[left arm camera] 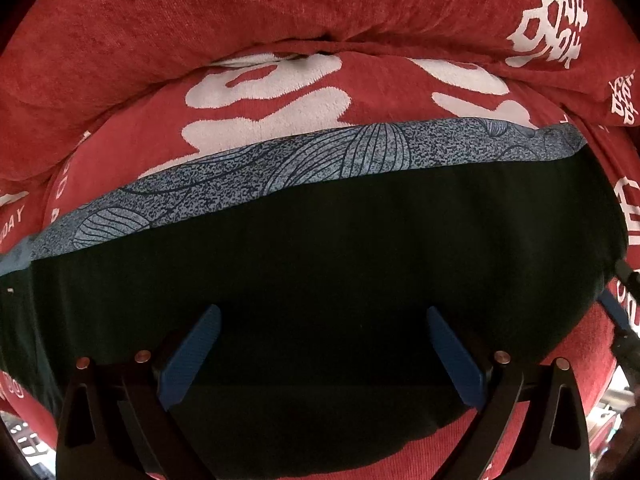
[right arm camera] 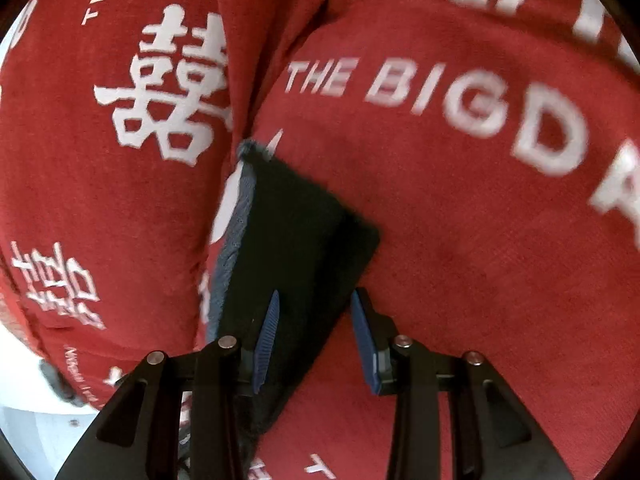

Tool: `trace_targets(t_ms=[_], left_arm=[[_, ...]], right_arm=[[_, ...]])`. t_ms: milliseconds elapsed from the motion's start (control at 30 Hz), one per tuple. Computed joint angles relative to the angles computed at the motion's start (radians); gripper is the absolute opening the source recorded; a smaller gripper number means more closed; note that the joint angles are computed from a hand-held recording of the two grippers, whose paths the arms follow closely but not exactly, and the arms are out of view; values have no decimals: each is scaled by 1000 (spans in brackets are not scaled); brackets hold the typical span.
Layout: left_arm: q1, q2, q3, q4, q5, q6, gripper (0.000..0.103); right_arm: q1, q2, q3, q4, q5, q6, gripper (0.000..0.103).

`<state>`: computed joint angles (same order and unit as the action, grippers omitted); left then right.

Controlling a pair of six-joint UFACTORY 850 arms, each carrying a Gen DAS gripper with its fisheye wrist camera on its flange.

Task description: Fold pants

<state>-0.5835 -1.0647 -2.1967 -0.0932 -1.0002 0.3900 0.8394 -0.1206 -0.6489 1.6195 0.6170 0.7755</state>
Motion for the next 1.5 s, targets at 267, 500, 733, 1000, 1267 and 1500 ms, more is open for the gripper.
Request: trace_targets(t_ms=[267, 500, 733, 1000, 1267, 1500], left_arm=[[-14, 89, 141, 8, 47, -24, 102], [-15, 124, 198, 4, 74, -8, 102], [-21, 144, 229, 3, 86, -8, 102], [-15, 99, 160, 1, 64, -2, 102], [-19, 115, 183, 4, 72, -4, 102], [-9, 130, 165, 125, 153, -138, 84]], right_arm=[[-38, 78, 57, 35, -24, -9, 11], [-4, 45, 46, 91, -11, 28, 14], [28, 77, 71, -98, 27, 184, 50], [17, -27, 27, -324, 67, 379, 50], [-79, -85, -10, -408, 88, 306, 48], [-98, -34, -28, -373, 50, 194, 13]])
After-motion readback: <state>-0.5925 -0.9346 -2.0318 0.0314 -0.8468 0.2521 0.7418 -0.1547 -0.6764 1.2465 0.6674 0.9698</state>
